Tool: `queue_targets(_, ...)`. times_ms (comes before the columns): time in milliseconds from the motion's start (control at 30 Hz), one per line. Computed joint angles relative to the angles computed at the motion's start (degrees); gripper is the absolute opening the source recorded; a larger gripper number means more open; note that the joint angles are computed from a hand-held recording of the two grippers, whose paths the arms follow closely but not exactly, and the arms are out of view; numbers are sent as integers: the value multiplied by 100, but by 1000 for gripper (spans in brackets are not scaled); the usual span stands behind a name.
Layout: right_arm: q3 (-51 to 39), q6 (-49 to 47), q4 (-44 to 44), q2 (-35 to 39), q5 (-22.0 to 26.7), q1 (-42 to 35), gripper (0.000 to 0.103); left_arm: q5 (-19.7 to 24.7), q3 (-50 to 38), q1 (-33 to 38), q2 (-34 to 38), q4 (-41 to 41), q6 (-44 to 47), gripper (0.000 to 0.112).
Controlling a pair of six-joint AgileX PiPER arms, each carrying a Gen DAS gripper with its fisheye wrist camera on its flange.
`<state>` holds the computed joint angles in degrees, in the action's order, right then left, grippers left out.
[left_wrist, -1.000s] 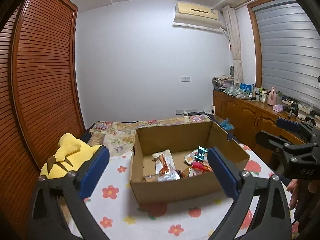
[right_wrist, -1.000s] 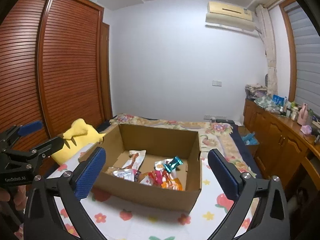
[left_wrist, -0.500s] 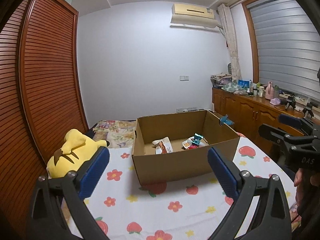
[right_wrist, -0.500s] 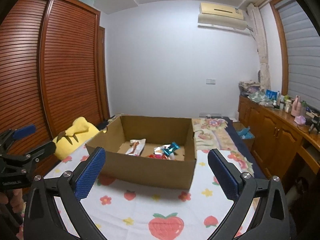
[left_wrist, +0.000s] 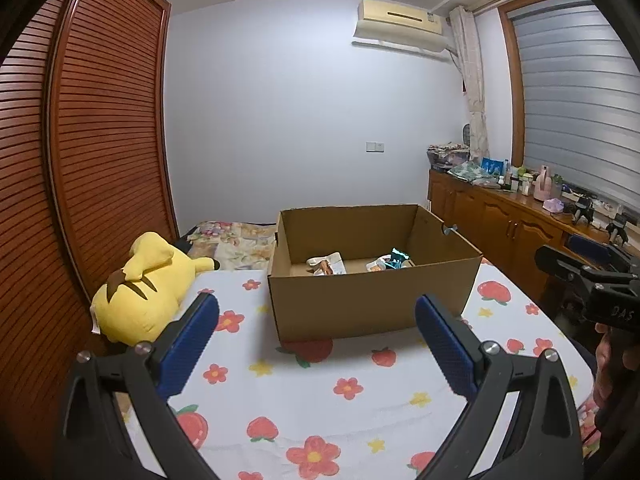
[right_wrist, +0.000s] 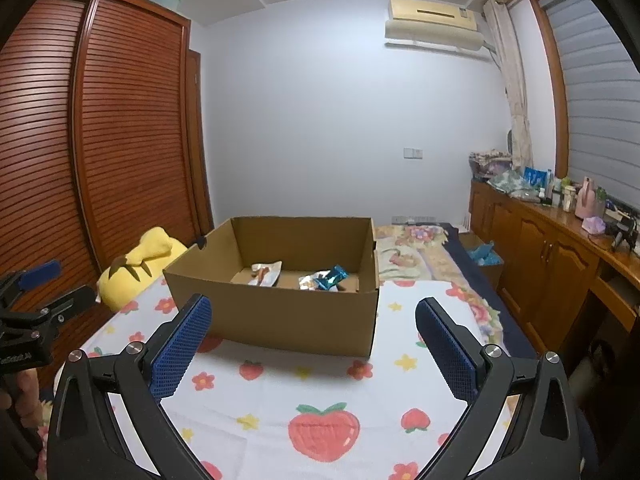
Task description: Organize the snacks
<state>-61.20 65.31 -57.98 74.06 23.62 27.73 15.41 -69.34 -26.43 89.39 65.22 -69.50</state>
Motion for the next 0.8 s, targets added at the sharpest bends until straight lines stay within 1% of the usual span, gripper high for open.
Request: queue_targets(800, 97, -101, 91, -87, 36, 22, 103, -33, 77, 41, -9, 232, -243, 99)
